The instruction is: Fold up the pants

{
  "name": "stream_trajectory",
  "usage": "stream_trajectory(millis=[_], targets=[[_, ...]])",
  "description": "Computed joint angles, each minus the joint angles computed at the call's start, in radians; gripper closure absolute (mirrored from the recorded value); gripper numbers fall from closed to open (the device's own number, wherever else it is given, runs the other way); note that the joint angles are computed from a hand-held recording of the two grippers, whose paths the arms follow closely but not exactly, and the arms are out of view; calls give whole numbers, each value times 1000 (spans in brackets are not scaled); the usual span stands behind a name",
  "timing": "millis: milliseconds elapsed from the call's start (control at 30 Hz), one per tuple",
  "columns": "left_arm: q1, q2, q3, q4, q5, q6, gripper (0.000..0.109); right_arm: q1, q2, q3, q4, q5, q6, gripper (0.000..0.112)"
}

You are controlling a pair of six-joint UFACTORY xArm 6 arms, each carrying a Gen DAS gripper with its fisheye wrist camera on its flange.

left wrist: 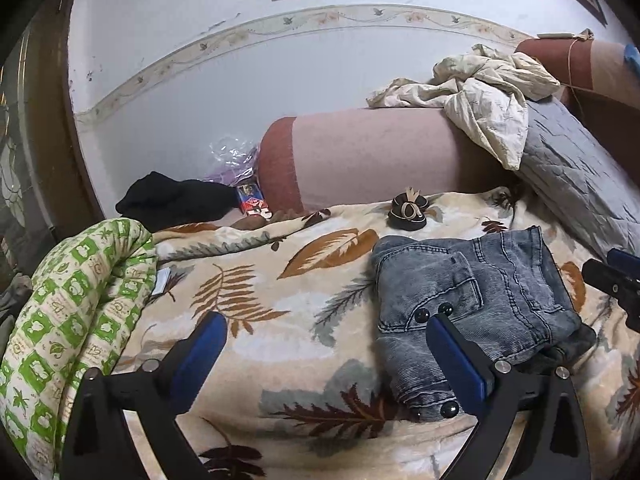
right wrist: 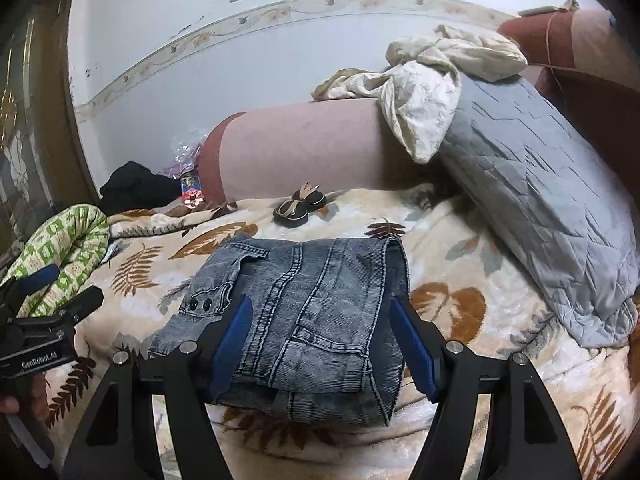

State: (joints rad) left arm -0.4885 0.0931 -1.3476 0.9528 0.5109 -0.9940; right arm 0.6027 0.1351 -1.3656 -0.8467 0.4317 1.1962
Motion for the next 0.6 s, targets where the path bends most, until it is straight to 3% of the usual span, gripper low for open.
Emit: stream_trajectory(millis=[600], targets=[[-1, -1, 2, 9, 21, -17, 7, 1, 0, 7, 29, -3, -24, 40]])
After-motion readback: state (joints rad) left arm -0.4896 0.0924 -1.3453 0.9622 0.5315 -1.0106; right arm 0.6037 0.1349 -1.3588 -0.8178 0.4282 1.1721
